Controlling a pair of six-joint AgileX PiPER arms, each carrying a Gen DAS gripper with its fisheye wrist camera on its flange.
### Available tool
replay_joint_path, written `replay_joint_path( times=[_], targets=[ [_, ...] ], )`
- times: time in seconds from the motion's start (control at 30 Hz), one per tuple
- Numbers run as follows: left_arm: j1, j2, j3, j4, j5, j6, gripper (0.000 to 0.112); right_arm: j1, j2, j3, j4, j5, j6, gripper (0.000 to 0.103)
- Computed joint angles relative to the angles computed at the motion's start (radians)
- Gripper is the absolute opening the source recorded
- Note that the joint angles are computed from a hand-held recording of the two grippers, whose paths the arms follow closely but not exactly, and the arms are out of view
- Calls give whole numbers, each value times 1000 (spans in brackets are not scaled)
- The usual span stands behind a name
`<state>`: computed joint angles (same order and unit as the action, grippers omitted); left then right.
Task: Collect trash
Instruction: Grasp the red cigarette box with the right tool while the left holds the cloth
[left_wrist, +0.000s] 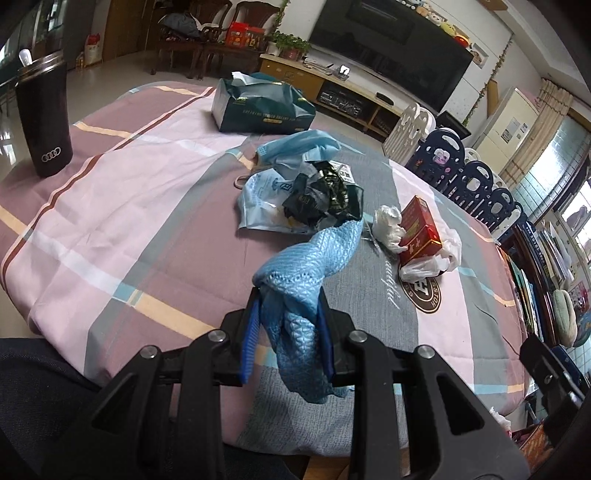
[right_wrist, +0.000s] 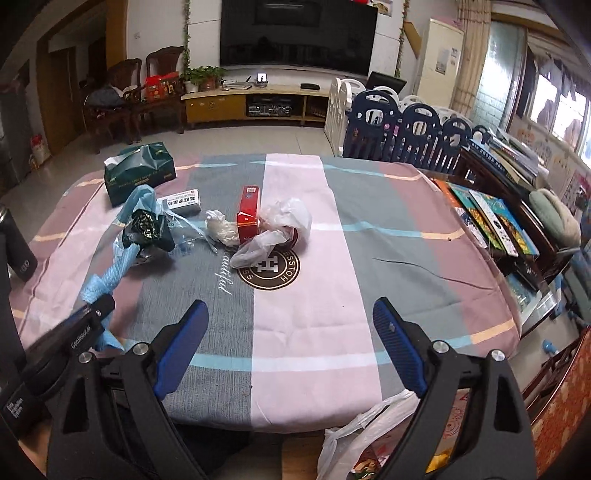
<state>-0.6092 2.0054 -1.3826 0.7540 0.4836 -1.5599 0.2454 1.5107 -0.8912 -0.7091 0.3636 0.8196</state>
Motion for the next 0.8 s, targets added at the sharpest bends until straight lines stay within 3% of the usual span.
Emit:
replay_joint_path(
  times=[0.07, 0.23, 0.53, 0.67, 0.73, 0.8],
  targets=[
    [3, -6, 10, 8, 2, -27, 29, -13, 18, -12, 38, 0, -40, 89],
    [12, -22, 39, 24, -7, -79, 29, -102, 108, -137, 297, 4, -261, 89],
    [17, -15, 34, -8, -23, -44, 29, -117, 421, -503, 327, 96, -309, 89],
    [16, -9, 26, -16, -24, -28, 29, -94, 496, -612, 345, 75, -329, 89],
    [15, -8, 23, -15, -22, -24, 29, -80, 575, -737, 453, 144, -456, 89],
    [16, -7, 22, -16, -19, -22, 29, -63, 664, -863, 450, 237, -457, 87]
  ],
)
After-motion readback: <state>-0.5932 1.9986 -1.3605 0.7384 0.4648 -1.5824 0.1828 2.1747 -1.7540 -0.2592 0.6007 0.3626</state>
